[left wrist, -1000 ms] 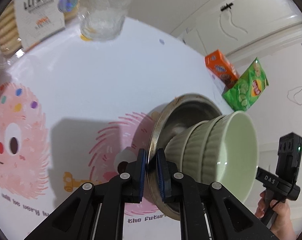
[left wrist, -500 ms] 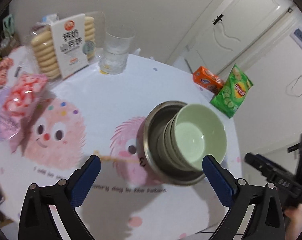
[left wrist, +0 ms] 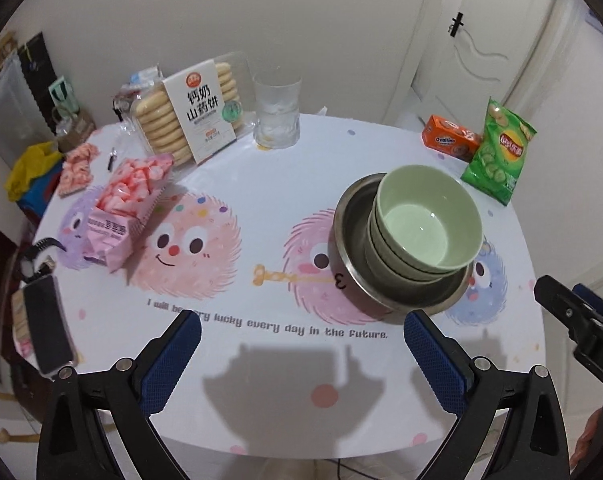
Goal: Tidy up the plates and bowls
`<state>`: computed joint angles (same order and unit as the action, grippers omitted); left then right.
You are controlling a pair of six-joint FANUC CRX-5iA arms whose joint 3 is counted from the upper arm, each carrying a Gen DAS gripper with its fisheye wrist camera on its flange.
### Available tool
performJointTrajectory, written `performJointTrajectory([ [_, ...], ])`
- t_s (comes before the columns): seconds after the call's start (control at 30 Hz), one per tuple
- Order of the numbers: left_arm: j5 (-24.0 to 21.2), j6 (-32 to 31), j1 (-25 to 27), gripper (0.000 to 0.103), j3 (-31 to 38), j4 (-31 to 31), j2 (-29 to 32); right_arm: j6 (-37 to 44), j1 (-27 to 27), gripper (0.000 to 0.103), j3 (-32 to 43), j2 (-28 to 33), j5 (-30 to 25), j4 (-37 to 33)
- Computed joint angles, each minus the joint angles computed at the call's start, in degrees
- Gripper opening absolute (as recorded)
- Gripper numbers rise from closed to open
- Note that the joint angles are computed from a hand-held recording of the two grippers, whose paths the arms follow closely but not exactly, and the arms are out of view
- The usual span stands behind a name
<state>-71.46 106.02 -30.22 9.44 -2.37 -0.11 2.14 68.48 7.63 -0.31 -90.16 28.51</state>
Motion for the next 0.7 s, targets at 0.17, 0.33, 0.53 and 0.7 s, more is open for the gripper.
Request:
performJointTrajectory([
  [0.17, 0.41, 0.28, -1.33, 0.103, 0.53, -1.02, -0.86, 1.82, 0.18, 0.087, 3.22, 2.75, -4.73, -0.81],
  [0.33, -0.15, 1.67, -2.15, 0.103, 1.83, -1.66, -0.60, 4.93, 0.12, 0.103, 3.14, 2.19, -3.46, -1.87],
  [0.53, -0.78, 2.74, -2.21, 0.103, 2.19, -1.36, -0.11, 6.55, 0.54, 0.103, 2.87, 2.20, -3.38, -0.16],
  [0.7, -1.41, 3.44, -2.75, 0.103, 2.66, -2.47, 0.18, 8.05, 0.32, 0.103, 2.84, 2.21, -3.48, 0.05],
])
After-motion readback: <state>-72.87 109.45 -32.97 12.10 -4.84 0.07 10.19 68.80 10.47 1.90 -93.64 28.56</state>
